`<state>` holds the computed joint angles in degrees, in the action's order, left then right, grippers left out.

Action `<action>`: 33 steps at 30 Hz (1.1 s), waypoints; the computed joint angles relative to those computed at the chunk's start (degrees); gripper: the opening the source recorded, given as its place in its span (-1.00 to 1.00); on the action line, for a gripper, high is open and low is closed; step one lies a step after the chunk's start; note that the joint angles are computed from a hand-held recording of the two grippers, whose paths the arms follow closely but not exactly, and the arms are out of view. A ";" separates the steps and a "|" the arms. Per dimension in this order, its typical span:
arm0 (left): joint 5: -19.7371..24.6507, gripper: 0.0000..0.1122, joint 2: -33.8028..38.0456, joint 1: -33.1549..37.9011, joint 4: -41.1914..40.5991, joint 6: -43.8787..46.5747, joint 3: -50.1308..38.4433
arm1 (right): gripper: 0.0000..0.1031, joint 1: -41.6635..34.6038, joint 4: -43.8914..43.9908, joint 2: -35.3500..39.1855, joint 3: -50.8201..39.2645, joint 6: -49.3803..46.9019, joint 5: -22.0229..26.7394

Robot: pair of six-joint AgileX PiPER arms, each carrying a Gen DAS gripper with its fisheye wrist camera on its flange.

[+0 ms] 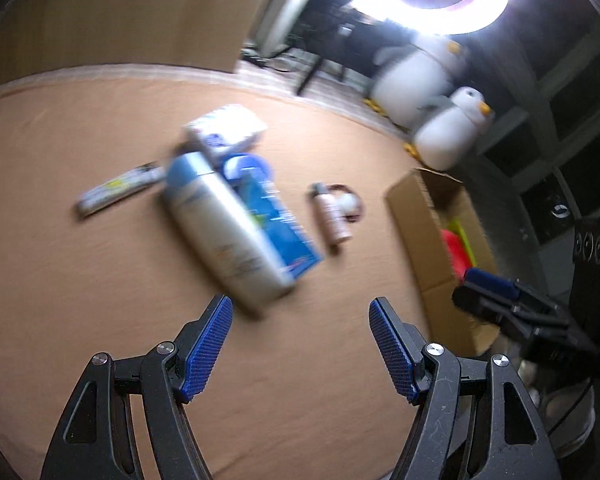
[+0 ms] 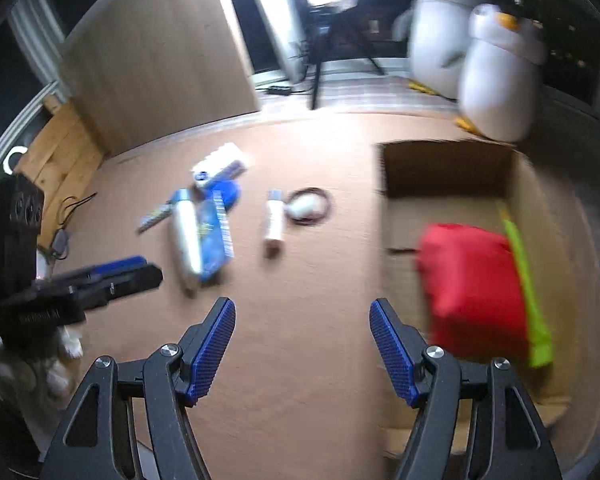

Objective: Organize objects
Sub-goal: 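Move the right tool to the AQUA sunscreen bottle and close on it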

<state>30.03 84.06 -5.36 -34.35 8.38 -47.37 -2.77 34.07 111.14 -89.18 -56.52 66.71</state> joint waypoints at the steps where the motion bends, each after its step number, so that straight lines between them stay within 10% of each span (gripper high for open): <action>1: 0.23 0.32 -1.10 1.56 -0.21 0.96 1.30 | 0.28 1.39 0.30 -0.20 0.51 0.40 -0.05; 10: 6.27 0.32 -7.74 18.38 -6.06 14.18 9.04 | 0.28 13.55 1.70 1.32 0.99 5.64 -2.24; 19: 11.95 0.31 -10.64 30.37 -7.54 21.86 11.03 | -0.15 22.28 -1.19 11.94 -11.59 15.11 -3.01; 33: 13.51 0.31 -8.15 37.09 -10.12 27.29 11.60 | -0.48 26.96 -7.00 21.13 -22.36 22.39 -1.01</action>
